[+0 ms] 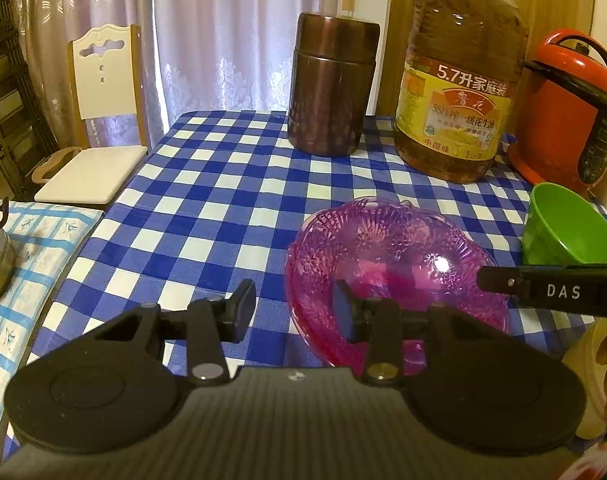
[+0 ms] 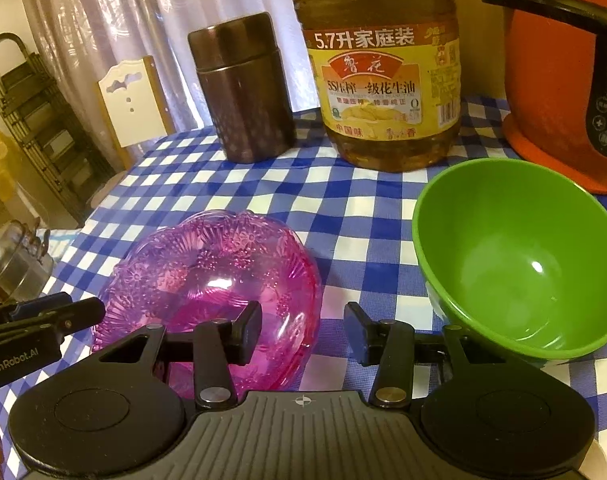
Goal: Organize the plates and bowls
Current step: 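Lower the pink plate onto the other pink plate and open both tools, then move both tools to the pink plate beside the wall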
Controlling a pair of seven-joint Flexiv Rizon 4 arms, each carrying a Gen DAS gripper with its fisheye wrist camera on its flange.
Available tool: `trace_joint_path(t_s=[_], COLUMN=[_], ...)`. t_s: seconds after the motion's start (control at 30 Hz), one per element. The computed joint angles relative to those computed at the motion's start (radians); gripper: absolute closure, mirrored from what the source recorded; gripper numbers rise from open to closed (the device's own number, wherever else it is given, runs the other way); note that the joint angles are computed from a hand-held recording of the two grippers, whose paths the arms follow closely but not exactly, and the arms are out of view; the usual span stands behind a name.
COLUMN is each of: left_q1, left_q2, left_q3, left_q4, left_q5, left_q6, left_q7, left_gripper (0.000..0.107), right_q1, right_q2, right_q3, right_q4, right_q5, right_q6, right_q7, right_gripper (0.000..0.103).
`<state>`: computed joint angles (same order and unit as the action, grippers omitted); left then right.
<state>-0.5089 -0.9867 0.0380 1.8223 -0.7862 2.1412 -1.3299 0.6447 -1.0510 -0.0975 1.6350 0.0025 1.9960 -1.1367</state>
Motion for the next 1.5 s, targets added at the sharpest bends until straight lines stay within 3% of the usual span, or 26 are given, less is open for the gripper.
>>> trace_joint_path(t_s=[0.5, 0.73, 1.03, 1.33, 1.5], left_q1=[-0.022, -0.072, -0.124, -0.176, -0.224], left_q2=[0.06, 0.104, 0.174, 0.241, 0.269], left_q3=[-0.013, -0.018, -0.066, -0.121, -0.149], left_q4=[0.069, 0.123, 0.203, 0.261, 0.277], left_q5=[-0.029, -0.074, -0.124, -0.168, -0.203], left_q6=[0.013, 0.048, 0.117, 0.143, 0.159], left_q7=[-0.028, -0.042, -0.043, -0.037, -0.031], left_gripper=[0.068, 0.054, 0.045, 0.044, 0.043], right_q1=[0.011, 0.035, 0.071, 0.14, 0.125], right_q2=[0.065, 0.129, 0.224, 0.319, 0.354], right_q3=[0.011, 0.011, 0.017, 0.001, 0.047], right_q4=[0.089, 0.186, 0.35, 0.514, 0.623], right_q5=[0.045, 0.097, 0.213, 0.377, 0.454], right_q6=[0.068, 0.109, 0.198, 0.261, 0.331], right_q7=[-0.039, -0.077, -0.14, -0.227, -0.242], right_gripper=[0.057, 0.057, 0.057, 0.057, 0.057])
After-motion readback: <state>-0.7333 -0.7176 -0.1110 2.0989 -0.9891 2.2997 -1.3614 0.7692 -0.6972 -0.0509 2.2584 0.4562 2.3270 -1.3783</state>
